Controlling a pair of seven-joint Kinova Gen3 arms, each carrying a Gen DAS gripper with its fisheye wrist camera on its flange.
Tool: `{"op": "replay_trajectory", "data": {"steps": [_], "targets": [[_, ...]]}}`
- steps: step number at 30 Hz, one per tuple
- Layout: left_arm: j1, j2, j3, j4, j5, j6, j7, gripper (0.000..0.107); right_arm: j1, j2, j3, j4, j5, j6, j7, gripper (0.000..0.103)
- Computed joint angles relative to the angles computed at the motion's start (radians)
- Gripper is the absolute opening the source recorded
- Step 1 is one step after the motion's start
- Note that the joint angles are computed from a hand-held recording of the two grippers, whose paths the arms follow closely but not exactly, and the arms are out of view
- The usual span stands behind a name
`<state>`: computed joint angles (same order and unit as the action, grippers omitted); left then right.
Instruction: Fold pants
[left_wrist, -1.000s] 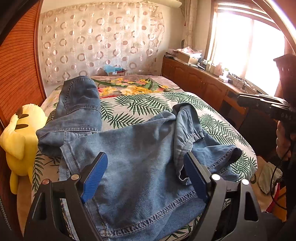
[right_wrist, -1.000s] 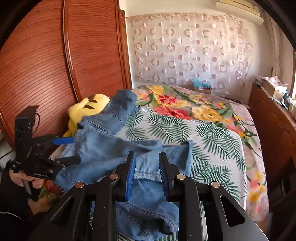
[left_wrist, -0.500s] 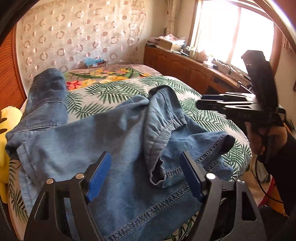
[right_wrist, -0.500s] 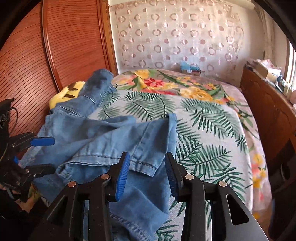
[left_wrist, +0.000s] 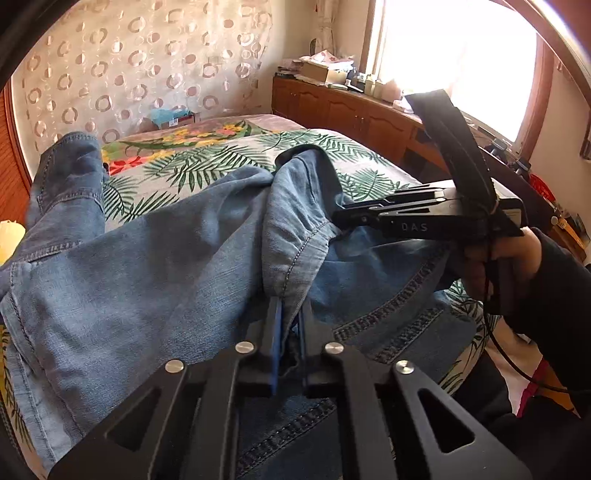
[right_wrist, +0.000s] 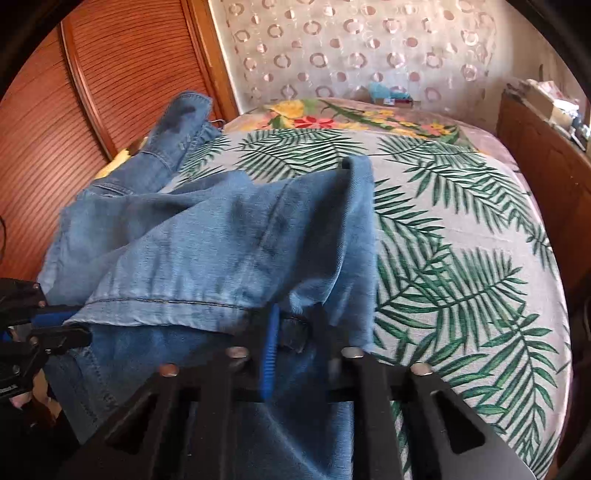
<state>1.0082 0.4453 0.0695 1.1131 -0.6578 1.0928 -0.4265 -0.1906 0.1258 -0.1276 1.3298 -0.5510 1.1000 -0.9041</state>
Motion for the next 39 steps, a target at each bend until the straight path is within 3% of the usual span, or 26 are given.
{"op": "replay_trajectory", "data": {"steps": [4,13,20,32,39], "targets": [[0.073,-0.039,-0.019,0.019,-0.107,-0.002,0.071,0.008,0.008,-0.043,0.002,0.001,-0.053,0.008,0.035,0.005],[0.162,-0.105,0.023,-0.002,-0.284,0.164,0.141,0.008,-0.02,-0.12,0.019,-0.065,-0.203,0.069,0.104,0.005],[0.173,-0.186,0.089,0.135,-0.338,0.255,0.313,0.008,-0.085,-0.127,0.002,-0.145,-0.216,0.078,0.08,0.005],[0.079,-0.255,0.205,0.307,-0.316,0.3,0.51,0.006,-0.282,0.126,-0.112,-0.474,0.054,0.119,-0.076,0.005],[0.037,-0.282,0.236,0.357,-0.302,0.301,0.544,0.006,-0.42,0.227,-0.1,-0.612,0.224,0.146,-0.16,0.005]]}}
